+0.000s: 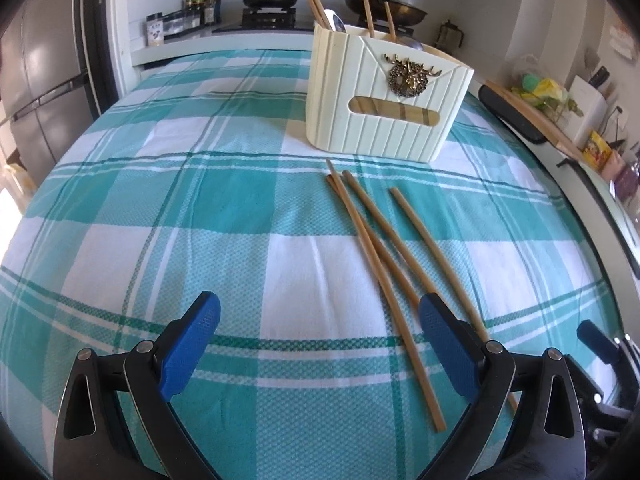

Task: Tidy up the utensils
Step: 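Withdraw both tools and move them toward the remaining chopsticks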

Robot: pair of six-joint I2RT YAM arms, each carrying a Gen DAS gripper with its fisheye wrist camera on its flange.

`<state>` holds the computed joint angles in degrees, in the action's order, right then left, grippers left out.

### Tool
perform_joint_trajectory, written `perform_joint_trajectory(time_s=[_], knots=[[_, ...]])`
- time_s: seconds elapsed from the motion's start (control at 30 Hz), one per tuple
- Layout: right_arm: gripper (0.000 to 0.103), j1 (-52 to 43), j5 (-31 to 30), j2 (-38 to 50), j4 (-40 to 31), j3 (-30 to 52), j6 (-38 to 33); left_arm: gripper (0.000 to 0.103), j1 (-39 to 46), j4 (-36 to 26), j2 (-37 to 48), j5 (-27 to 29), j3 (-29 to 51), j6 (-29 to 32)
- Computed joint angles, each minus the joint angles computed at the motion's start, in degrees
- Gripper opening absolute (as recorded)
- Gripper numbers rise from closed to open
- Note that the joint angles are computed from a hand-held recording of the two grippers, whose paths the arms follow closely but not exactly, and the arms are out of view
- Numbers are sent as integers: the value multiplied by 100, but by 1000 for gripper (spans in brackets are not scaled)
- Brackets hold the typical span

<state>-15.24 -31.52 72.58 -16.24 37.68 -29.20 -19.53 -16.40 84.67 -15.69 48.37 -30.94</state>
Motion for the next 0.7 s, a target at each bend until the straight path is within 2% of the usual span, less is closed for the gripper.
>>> perform_joint_trajectory(time_s=[0.33,0.7], knots=[[62,33,91,-52,-126,38,20,100,-50,-5,695,-43,270,152],[62,18,86,40,-272,129,-196,100,156,-151,908,-85,502,213]])
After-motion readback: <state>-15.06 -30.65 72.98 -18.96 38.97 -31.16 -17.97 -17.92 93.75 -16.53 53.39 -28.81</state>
